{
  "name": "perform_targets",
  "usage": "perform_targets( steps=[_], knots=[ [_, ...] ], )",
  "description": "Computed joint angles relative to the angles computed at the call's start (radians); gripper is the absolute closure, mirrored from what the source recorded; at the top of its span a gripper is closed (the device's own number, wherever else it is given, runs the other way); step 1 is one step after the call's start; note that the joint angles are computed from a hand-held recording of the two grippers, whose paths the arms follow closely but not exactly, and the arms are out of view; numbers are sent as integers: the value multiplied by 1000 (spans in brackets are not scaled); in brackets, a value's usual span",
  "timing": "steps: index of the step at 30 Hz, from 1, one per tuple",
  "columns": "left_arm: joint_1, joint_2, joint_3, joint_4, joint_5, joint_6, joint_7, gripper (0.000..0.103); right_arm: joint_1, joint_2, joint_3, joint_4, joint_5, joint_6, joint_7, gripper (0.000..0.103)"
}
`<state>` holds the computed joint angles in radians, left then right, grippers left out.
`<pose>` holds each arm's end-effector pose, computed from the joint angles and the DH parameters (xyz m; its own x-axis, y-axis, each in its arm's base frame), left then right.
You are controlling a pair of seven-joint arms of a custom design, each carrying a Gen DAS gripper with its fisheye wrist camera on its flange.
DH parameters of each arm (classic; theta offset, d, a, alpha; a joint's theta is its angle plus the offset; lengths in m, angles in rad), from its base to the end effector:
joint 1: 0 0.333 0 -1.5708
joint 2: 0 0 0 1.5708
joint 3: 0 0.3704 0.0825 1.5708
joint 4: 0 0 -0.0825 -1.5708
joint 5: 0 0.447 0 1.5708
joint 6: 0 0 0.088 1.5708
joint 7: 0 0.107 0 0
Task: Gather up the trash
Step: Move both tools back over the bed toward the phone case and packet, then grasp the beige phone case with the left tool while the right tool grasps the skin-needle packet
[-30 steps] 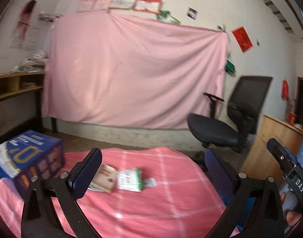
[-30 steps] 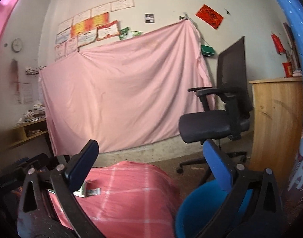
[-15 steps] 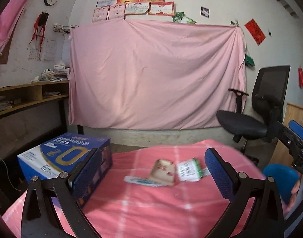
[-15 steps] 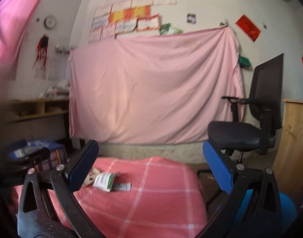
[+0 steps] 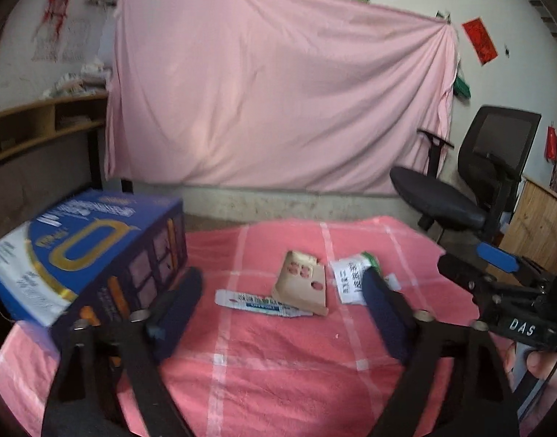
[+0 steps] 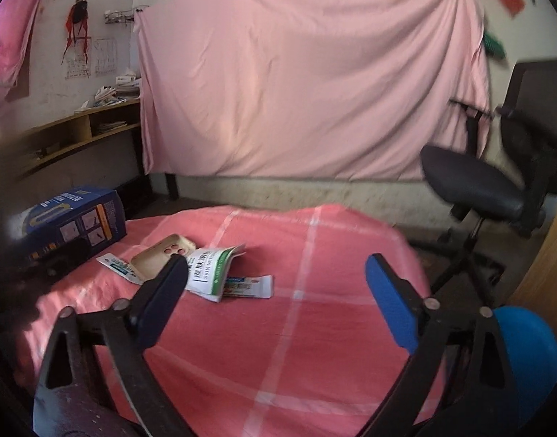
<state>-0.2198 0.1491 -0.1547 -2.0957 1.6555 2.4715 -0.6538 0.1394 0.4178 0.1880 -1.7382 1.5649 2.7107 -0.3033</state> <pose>0.6006 -0.2362 0.3871 0.4368 -0.8884 0.1413 -0.3627 -0.3177 -0.8761 0.7311 0.1939 0.3882 0.7411 -0.6707 -0.0294 -0.3320 -0.3281 -0.8844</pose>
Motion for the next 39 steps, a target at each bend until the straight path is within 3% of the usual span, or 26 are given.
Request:
perform_targets(
  steps=[4,12,15,19,22,25,31,39],
  knots=[
    [26,29,14,35,-78,93,75,49,21,38,-13,37,-188,-41,210,19],
    [74,79,53,84,-221,283,222,77,41,97,-20,101,-472,-128,467,40],
    [88,92,65,89,-280,350,274,82,48,149,-33,174,-594,-230,609,48],
    [85,97,82,88,-319,395,318,83,22,206,-19,257,-652,-353,731,56],
    [86,99,85,86,-362,409,367,91,9,201,-2,248,-653,-356,715,70],
    [79,91,96,78,-370,410,367,96,5,181,8,219,-642,-332,675,75],
    [67,81,103,74,-311,389,307,101,-10,141,20,164,-583,-301,597,80],
    [41,35,67,49,-141,257,150,101,-33,51,39,41,-418,-215,387,80]
  ],
)
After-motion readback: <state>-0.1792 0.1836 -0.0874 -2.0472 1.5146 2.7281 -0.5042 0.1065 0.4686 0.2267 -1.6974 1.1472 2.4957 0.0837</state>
